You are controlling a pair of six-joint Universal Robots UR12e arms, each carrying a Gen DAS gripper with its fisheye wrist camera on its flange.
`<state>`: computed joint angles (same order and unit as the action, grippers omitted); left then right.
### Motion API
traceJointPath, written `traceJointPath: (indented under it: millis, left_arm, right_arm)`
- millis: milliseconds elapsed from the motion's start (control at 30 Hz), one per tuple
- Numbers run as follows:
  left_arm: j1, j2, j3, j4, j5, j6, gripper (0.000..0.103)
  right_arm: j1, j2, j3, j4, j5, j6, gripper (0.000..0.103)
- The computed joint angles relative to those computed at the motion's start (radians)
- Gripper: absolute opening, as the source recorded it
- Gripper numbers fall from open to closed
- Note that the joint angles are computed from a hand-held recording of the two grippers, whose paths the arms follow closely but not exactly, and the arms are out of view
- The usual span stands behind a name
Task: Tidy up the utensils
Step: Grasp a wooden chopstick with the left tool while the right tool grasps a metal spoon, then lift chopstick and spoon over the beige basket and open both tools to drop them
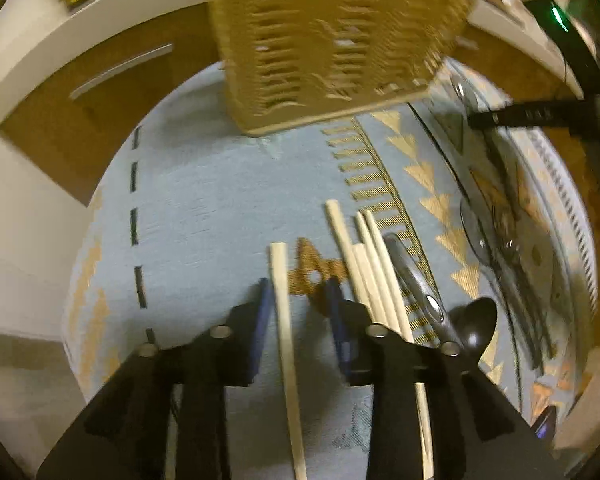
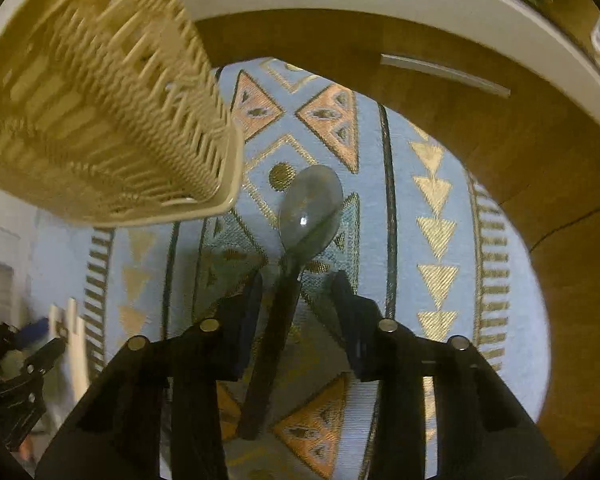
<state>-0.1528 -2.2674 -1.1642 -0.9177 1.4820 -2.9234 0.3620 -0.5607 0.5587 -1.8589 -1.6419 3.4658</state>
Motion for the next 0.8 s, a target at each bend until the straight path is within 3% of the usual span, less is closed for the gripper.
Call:
traceJointPath:
  millis: [67,100,133,233,400,467,633,800]
  left_arm:
    - [-0.014,-0.006,0.016,-0.017,0.049,0.036,0.024]
    - [-0.015,-0.005,0.021,-0.028,0.045,0.039,0.010]
    - [-0.021,-0.006,0.020,-0.018,0.077,0.039,0.005]
    - [-0.016,0.009,-0.017,0.057,0.046,0.024,0.004]
    - [0.023,0.074,-0.120,0.329,-0.127,-0.099,0.004]
    - [0.037,0.089,-0.136,0.478,-0.177,-0.156,0.004]
    - [0.025,0.049,-0.068,0.772,-0.170,-0.280,0.004]
    - [0.002,-0.036,0.068,0.938,-0.095,-0.341,0.004]
  right_arm:
    - [0.004,0.013,-0.030,0.031,-0.012,-0.024,0.012]
    - [0.000,0.010,-0.028,0.035,0.011,-0.025,0.010]
    - [-0.001,0.006,-0.020,0.028,0.020,-0.024,0.010]
    - [-0.010,-0.048,0.090,-0.091,0.063,-0.025,0.010]
    - [-0.008,-0.173,0.312,-0.387,0.068,-0.039,0.010]
    - [0.000,-0.201,0.349,-0.490,0.046,-0.070,0.010]
    - [0.010,-0.223,0.365,-0.743,0.043,-0.110,0.010]
    - [0.023,-0.130,0.193,-0.865,0.012,-0.147,0.010]
